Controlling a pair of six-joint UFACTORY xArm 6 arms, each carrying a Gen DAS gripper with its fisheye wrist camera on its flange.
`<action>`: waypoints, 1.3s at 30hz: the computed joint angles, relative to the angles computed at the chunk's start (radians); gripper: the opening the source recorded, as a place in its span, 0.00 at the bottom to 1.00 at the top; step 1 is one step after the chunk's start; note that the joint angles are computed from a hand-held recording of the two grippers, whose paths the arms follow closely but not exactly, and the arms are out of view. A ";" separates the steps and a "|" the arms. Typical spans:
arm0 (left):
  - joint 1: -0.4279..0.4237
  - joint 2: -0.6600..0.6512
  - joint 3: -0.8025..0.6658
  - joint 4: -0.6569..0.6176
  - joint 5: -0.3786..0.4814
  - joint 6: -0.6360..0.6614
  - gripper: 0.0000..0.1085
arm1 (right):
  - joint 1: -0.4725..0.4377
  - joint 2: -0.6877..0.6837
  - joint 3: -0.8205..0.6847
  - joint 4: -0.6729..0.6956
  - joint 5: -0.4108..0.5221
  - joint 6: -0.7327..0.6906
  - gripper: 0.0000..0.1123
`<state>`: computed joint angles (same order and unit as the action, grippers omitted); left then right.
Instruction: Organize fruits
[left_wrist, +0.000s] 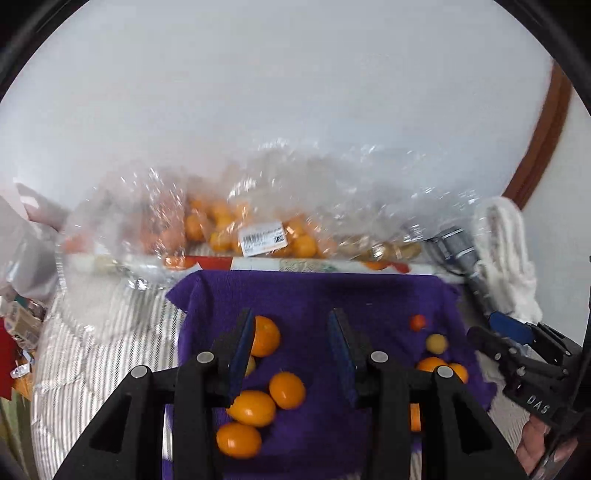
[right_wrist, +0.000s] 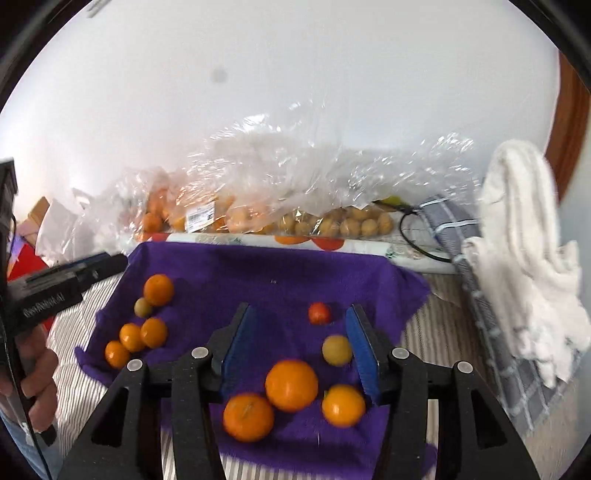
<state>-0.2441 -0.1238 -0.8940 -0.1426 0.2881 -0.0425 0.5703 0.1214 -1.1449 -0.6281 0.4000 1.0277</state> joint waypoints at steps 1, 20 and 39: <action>-0.006 -0.038 0.032 0.039 -0.013 -0.034 0.36 | 0.016 -0.028 0.016 -0.037 0.022 0.028 0.46; -0.168 -0.835 0.466 0.411 0.248 -0.421 0.54 | 0.401 -0.509 0.321 -0.323 0.508 0.441 0.76; -0.432 -1.148 0.534 0.735 0.551 -0.761 0.65 | 0.711 -0.668 0.410 -0.370 0.784 0.655 0.86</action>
